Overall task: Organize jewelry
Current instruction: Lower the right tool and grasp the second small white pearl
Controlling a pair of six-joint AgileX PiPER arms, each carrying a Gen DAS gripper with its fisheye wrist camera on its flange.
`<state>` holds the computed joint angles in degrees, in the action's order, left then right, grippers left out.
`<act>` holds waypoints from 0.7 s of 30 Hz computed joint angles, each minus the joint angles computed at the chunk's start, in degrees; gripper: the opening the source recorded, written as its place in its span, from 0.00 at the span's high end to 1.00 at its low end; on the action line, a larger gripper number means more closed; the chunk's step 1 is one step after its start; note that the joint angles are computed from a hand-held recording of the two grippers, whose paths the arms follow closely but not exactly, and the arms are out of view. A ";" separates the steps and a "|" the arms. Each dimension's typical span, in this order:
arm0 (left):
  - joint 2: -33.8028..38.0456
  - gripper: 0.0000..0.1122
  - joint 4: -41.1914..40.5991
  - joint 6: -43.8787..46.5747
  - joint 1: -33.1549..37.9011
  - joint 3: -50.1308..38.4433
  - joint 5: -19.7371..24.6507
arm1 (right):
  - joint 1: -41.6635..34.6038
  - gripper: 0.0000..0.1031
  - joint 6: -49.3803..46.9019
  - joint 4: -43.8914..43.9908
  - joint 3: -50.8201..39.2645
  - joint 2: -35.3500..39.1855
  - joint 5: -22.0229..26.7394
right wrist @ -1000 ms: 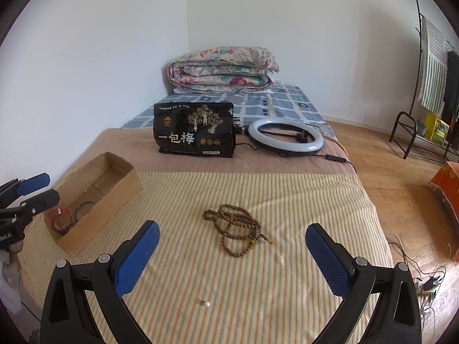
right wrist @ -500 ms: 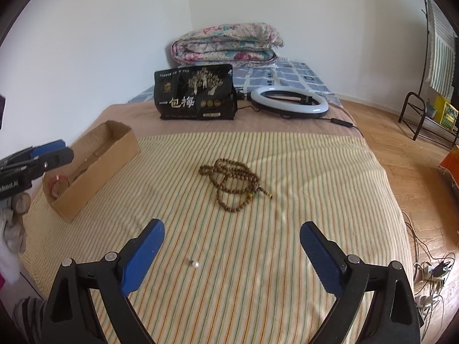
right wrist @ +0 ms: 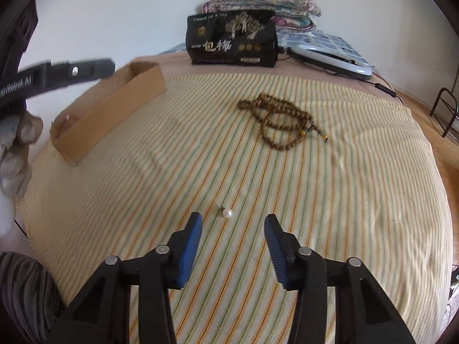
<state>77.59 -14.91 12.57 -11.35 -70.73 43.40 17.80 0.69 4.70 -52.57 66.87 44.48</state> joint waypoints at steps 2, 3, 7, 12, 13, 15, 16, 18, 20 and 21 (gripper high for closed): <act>0.72 0.41 0.43 -0.46 -0.64 0.12 -0.59 | 0.62 0.63 0.01 -0.46 0.63 0.88 -0.96; 1.06 0.41 0.74 -0.77 -0.95 0.17 -0.85 | 0.57 0.63 -0.31 -0.06 0.88 1.27 -1.39; 2.73 0.41 0.92 -1.19 -1.68 0.12 -1.74 | 0.06 0.67 -1.35 1.28 1.38 2.13 -2.92; 4.67 0.41 0.62 -1.28 -2.56 0.04 -2.76 | 0.05 0.77 -1.25 0.33 0.40 3.81 -3.37; 5.07 0.41 0.58 -1.34 -2.80 -0.04 -2.93 | 0.05 0.82 -0.92 -0.39 0.07 4.35 -3.31; 5.77 0.41 0.40 -1.27 -3.31 -0.26 -3.10 | -0.16 0.86 -0.60 -1.21 -0.36 4.97 -3.26; 6.28 0.41 0.23 -1.10 -3.61 -0.43 -3.18 | -0.58 0.89 -0.77 -1.18 -0.44 5.13 -3.26; 6.91 0.41 0.26 -1.12 -4.25 -0.56 -3.50 | -1.60 0.92 -1.87 -0.58 -0.55 5.38 -3.43; 7.92 0.41 -0.31 -0.75 -4.75 -1.19 -3.62 | -2.56 0.92 -2.16 -0.89 -0.61 5.53 -3.40; 8.59 0.41 -0.58 -0.72 -5.06 -1.70 -3.58 | -3.08 0.92 -2.57 -0.77 -0.69 5.61 -3.33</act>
<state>86.18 -15.49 11.84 -16.41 -72.44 39.82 14.72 -1.88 3.93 -53.27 72.49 41.15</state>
